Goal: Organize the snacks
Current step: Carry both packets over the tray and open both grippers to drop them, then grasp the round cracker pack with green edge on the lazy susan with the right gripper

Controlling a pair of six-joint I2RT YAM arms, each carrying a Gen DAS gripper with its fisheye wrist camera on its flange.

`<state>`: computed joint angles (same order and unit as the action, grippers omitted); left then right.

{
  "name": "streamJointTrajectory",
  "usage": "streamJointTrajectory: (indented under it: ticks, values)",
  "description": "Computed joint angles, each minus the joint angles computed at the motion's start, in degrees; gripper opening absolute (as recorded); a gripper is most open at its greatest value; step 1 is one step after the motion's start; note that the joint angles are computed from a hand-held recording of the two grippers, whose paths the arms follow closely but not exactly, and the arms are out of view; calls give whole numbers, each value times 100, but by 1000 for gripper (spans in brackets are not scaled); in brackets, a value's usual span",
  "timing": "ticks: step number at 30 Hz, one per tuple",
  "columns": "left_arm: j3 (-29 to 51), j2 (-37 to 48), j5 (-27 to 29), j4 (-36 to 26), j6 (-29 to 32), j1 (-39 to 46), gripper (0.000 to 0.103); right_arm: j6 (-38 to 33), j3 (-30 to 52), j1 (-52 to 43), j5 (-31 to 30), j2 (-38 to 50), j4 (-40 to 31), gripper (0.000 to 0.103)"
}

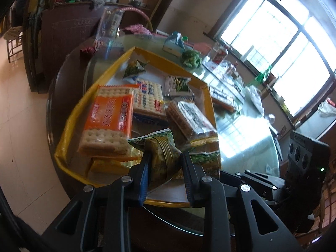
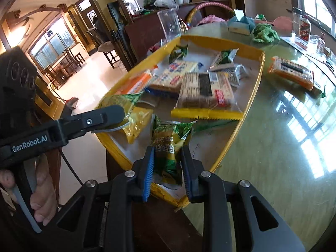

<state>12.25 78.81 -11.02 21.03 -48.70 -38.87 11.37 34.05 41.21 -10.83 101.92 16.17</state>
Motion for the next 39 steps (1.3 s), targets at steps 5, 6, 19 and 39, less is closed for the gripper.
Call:
streamJointTrajectory:
  ticks: [5,6,19,39]
  values:
    - [98,742,210,496,84,184,29,-32,78,-13,69,246,32,27]
    - [123,808,208,505,89,189,29,-32,100,-49,14,298,24,27]
    - [296,-224,-873,-690,-324,-845,59,48,-824,-358,-532,-893,416,58]
    - [2539,1202,-1010,-1363,-590,-1687,73,-2610,332,-4765,-2507,-926,-1543,85]
